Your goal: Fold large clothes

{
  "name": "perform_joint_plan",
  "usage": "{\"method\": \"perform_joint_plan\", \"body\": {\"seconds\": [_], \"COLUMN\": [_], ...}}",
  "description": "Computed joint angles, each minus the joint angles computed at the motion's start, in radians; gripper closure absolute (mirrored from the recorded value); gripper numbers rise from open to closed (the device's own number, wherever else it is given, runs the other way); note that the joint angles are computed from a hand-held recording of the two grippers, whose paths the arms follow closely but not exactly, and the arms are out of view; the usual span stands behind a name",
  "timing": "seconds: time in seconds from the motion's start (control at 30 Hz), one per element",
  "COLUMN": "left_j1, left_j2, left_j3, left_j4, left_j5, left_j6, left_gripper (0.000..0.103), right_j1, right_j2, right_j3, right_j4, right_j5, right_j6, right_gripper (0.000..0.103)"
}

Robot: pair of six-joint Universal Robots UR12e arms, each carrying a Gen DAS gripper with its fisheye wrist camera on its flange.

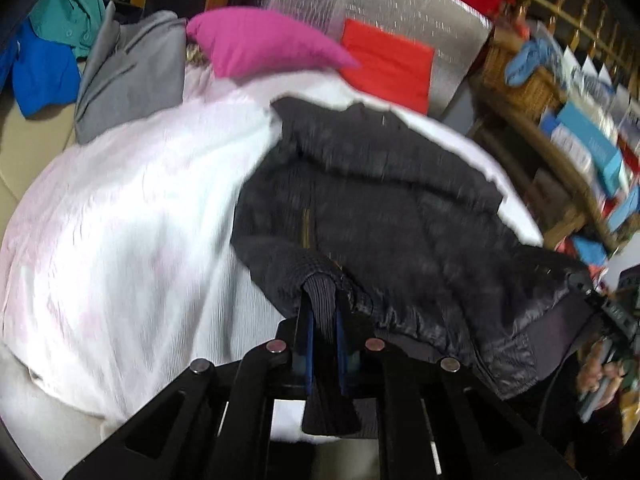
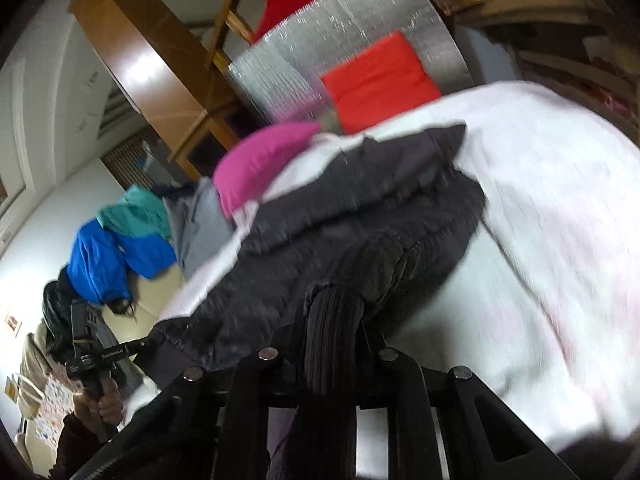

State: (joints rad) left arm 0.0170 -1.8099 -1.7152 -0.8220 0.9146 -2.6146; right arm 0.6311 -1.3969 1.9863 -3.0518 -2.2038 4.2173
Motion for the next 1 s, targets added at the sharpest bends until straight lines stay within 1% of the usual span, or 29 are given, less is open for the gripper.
{"method": "perform_joint_plan", "body": {"seconds": [0.1, 0.17, 0.23, 0.3, 0.33, 0.4, 0.43, 0.47, 0.5, 0.6, 0.63, 0.7, 0.73, 0.83, 0.9, 0.93, 1.0], "left_j1": [-0.014, -0.034, -0.057, -0.088, -0.098, -0.128, -0.138, -0.152, -0.164, -0.193, -0.207, -0.225, -0.237, -0.254, -0.262, -0.268, -0.274], "left_j2": [-0.047, -0.085, -0.129, -0.187, -0.205, -0.274, -0.299, -0.341, -0.377, -0.476, -0.524, -0.591, -0.642, -0.744, -0.816, -0.861, -0.908], "left_j3": [0.097, 0.166, 0.242, 0.335, 0.364, 0.476, 0.513, 0.575, 0.632, 0.783, 0.855, 0.955, 1.033, 1.193, 1.309, 1.382, 1.461], "left_j4": [-0.023, -0.017, -0.011, 0.004, 0.005, -0.003, 0.0, -0.004, -0.017, -0.059, -0.084, -0.133, -0.171, -0.247, -0.3, -0.327, -0.359], "left_j5": [-0.047, -0.051, -0.043, -0.026, -0.019, 0.009, 0.019, 0.032, 0.041, 0.073, 0.096, 0.131, 0.157, 0.19, 0.203, 0.211, 0.222], "left_j6": [-0.075, -0.119, -0.155, -0.193, -0.205, -0.243, -0.256, -0.274, -0.289, -0.325, -0.338, -0.347, -0.35, -0.371, -0.386, -0.395, -0.404], "left_gripper": [0.093, 0.093, 0.093, 0.093, 0.093, 0.093, 0.093, 0.093, 0.093, 0.093, 0.093, 0.093, 0.093, 0.093, 0.093, 0.093, 0.093], "right_j1": [-0.042, -0.085, -0.132, -0.181, -0.199, -0.251, -0.274, -0.298, -0.315, -0.382, -0.399, -0.432, -0.449, -0.491, -0.506, -0.514, -0.53], "right_j2": [-0.005, -0.003, -0.003, 0.002, 0.004, 0.023, 0.035, 0.045, 0.05, 0.102, 0.118, 0.152, 0.168, 0.21, 0.235, 0.243, 0.258], "right_j3": [-0.02, -0.039, -0.055, -0.072, -0.08, -0.125, -0.146, -0.166, -0.181, -0.262, -0.284, -0.319, -0.329, -0.354, -0.368, -0.371, -0.378], "right_j4": [-0.041, -0.063, -0.08, -0.092, -0.091, -0.073, -0.065, -0.056, -0.045, 0.009, 0.03, 0.063, 0.073, 0.093, 0.095, 0.096, 0.099], "right_j5": [-0.014, -0.008, -0.002, 0.014, 0.02, 0.026, 0.029, 0.036, 0.042, 0.062, 0.066, 0.077, 0.085, 0.111, 0.111, 0.115, 0.129], "right_j6": [-0.069, -0.11, -0.145, -0.168, -0.176, -0.204, -0.216, -0.224, -0.228, -0.25, -0.255, -0.272, -0.282, -0.283, -0.297, -0.298, -0.291], "right_gripper": [0.086, 0.086, 0.086, 0.086, 0.086, 0.086, 0.086, 0.086, 0.086, 0.087, 0.087, 0.087, 0.087, 0.087, 0.087, 0.087, 0.087]}}
